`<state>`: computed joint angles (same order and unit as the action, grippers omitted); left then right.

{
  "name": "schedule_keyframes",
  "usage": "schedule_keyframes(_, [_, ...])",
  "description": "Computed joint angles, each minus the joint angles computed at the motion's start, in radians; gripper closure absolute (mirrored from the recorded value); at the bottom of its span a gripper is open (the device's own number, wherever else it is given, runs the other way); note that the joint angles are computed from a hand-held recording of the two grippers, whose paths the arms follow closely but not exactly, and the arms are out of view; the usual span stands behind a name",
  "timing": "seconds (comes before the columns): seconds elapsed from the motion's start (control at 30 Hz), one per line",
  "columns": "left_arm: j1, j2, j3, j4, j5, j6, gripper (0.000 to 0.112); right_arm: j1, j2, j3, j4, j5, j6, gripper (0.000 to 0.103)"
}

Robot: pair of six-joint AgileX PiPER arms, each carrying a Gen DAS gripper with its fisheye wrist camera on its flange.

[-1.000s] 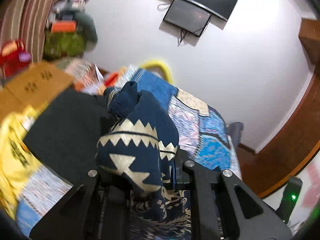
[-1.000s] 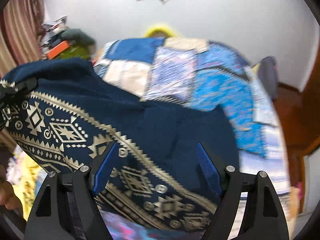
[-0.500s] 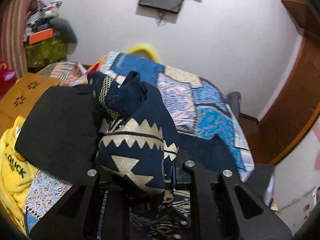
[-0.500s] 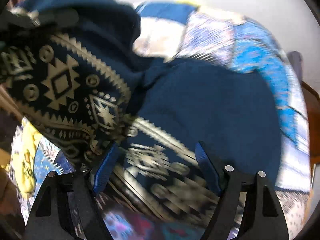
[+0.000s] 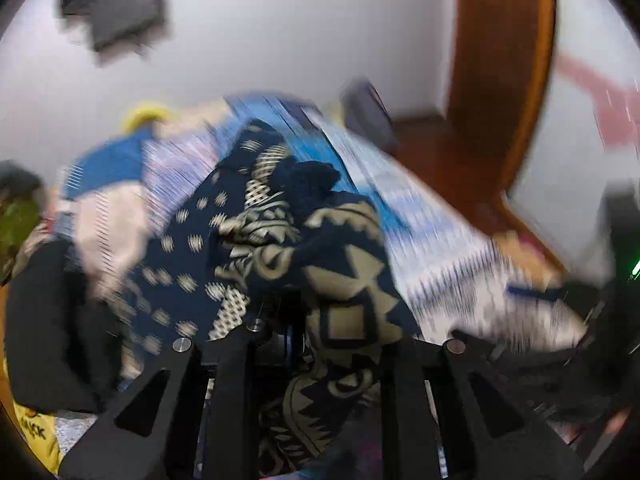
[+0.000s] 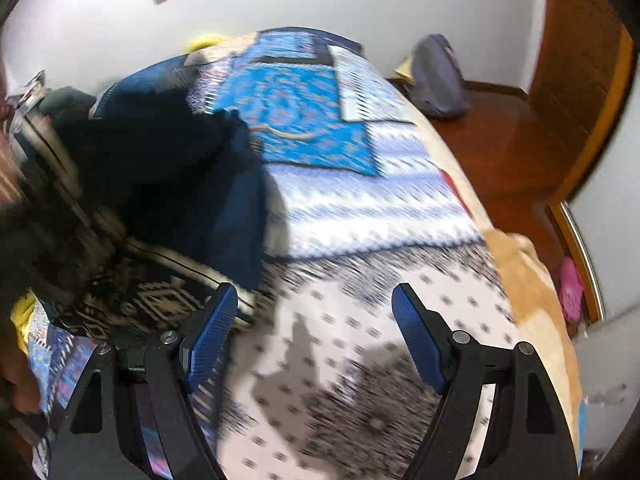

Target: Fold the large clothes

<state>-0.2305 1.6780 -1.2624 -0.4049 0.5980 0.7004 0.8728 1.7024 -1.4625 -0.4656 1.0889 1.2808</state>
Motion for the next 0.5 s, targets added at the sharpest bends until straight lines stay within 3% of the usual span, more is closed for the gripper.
schedule_keyframes(0.13, [-0.036, 0.02, 0.06, 0.058, -0.019, -0.02, 0.085, 0.008, -0.059, 0.074, 0.002, 0.001, 0.041, 0.026])
schedule_keyframes(0.17, [-0.025, 0.011, 0.059, 0.026, 0.003, 0.006, 0.081, 0.012, -0.073, 0.086, 0.002, 0.006, 0.042, 0.026])
schedule_keyframes(0.23, [0.012, -0.001, 0.029, -0.06, 0.106, 0.078, 0.062, 0.02, -0.086, 0.084, -0.001, 0.026, 0.041, 0.027])
schedule_keyframes(0.33, [0.036, -0.027, 0.011, -0.08, 0.184, 0.118, 0.059, 0.019, -0.087, 0.056, -0.012, 0.043, 0.023, 0.027])
schedule_keyframes(0.5, [0.11, -0.169, 0.091, -0.13, 0.19, 0.207, 0.048, 0.037, -0.092, 0.003, -0.05, 0.046, -0.001, 0.027])
